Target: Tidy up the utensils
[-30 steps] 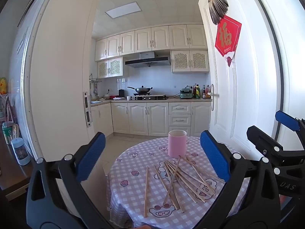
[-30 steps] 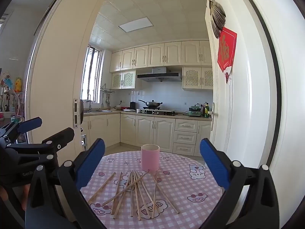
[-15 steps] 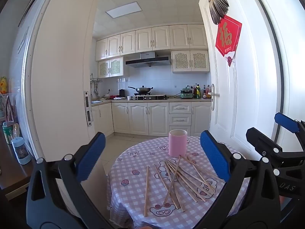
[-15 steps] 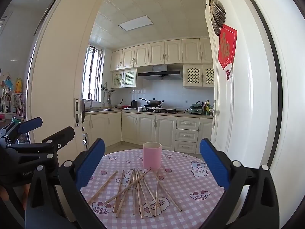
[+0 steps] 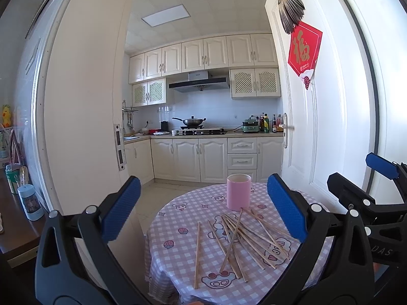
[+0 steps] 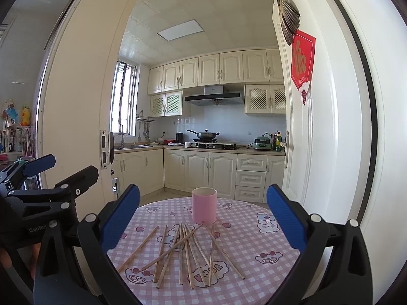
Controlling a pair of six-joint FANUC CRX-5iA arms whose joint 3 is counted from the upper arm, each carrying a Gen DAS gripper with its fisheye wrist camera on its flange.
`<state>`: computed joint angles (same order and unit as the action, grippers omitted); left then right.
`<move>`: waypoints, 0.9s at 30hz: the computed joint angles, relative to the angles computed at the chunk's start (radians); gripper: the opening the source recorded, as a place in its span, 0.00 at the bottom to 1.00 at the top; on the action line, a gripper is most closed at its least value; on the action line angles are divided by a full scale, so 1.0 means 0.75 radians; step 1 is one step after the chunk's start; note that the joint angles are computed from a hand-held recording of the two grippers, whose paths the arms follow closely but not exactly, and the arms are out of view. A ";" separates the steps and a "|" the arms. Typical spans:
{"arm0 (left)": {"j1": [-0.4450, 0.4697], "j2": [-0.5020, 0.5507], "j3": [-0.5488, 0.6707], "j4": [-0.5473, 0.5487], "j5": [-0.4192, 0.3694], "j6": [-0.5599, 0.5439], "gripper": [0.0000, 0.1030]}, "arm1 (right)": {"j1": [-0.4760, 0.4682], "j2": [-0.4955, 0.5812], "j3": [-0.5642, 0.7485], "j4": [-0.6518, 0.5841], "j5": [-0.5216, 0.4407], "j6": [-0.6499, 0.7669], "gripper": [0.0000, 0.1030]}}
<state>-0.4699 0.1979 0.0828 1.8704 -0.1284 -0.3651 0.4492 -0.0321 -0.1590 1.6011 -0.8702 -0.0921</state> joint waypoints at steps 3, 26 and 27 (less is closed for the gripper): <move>-0.003 -0.002 -0.002 0.010 0.004 -0.009 0.94 | 0.000 -0.003 -0.003 -0.007 0.004 -0.004 0.93; -0.007 -0.005 -0.008 0.034 0.007 -0.030 0.94 | 0.005 -0.008 -0.002 -0.025 0.010 -0.003 0.93; -0.007 -0.005 -0.008 0.034 0.007 -0.030 0.94 | 0.005 -0.008 0.000 -0.028 0.011 0.000 0.93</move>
<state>-0.4750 0.1938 0.0772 1.8961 -0.1228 -0.3873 0.4531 -0.0378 -0.1592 1.5802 -0.8620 -0.0919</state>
